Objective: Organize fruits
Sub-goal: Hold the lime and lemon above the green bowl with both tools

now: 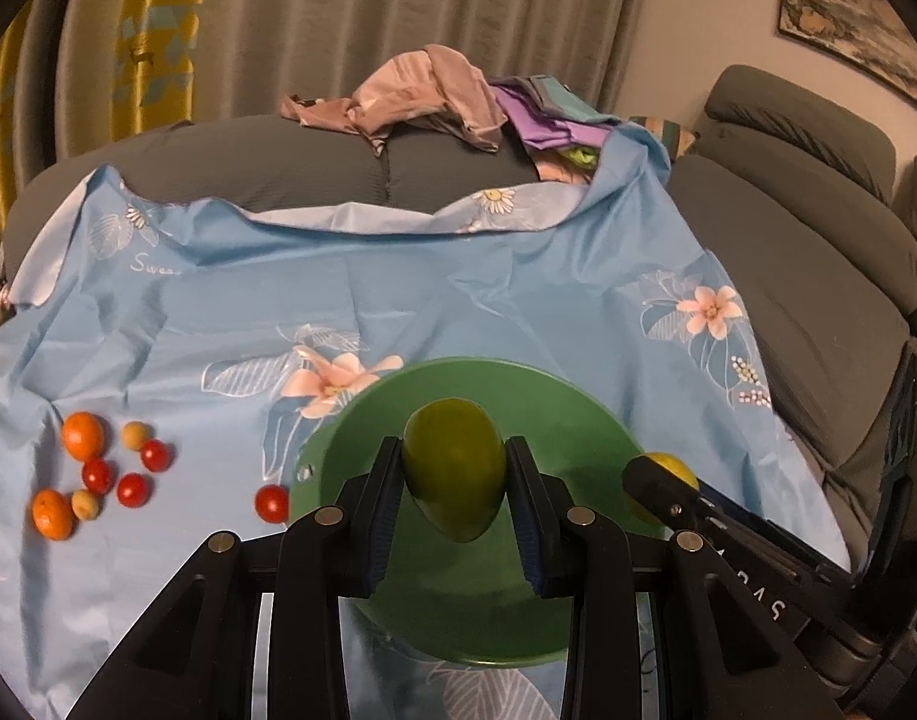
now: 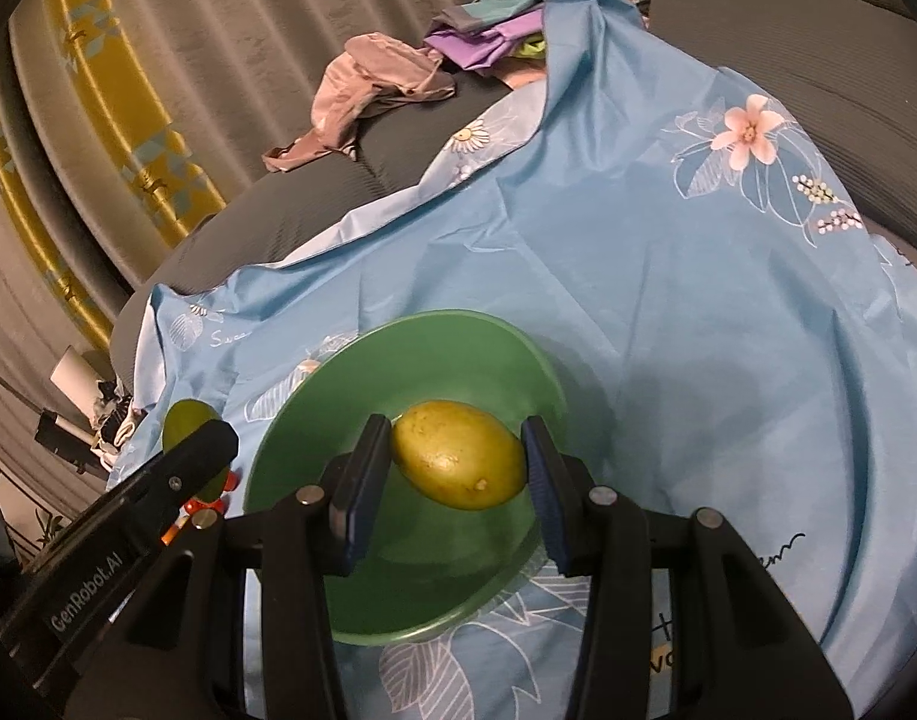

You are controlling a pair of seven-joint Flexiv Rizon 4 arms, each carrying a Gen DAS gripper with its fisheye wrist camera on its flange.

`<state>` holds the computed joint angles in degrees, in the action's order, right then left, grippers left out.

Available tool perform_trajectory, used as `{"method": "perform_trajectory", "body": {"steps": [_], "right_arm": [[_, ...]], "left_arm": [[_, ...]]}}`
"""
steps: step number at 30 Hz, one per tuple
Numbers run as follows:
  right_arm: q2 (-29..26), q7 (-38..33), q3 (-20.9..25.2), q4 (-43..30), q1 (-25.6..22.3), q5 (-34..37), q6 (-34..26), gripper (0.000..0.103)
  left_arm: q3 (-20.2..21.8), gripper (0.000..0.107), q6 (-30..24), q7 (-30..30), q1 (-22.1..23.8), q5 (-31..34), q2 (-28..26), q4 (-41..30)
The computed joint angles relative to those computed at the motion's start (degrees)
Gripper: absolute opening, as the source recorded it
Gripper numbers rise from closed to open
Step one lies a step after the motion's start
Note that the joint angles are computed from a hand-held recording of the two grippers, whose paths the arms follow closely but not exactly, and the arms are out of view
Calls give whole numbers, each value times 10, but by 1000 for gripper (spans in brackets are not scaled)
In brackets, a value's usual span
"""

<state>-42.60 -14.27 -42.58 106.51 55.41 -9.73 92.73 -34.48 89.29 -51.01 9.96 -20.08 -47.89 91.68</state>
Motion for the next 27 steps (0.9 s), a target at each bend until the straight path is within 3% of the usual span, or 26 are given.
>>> {"method": "perform_trajectory", "body": {"steps": [15,27], "right_arm": [[11,23,21,-2,-24,-47,-38,45],[13,36,44,-11,-47,-82,-33,45]], "left_arm": [[40,35,-33,8,-33,-20,-3,-16],[68,35,-46,15,-53,-35,-3,-24]]}}
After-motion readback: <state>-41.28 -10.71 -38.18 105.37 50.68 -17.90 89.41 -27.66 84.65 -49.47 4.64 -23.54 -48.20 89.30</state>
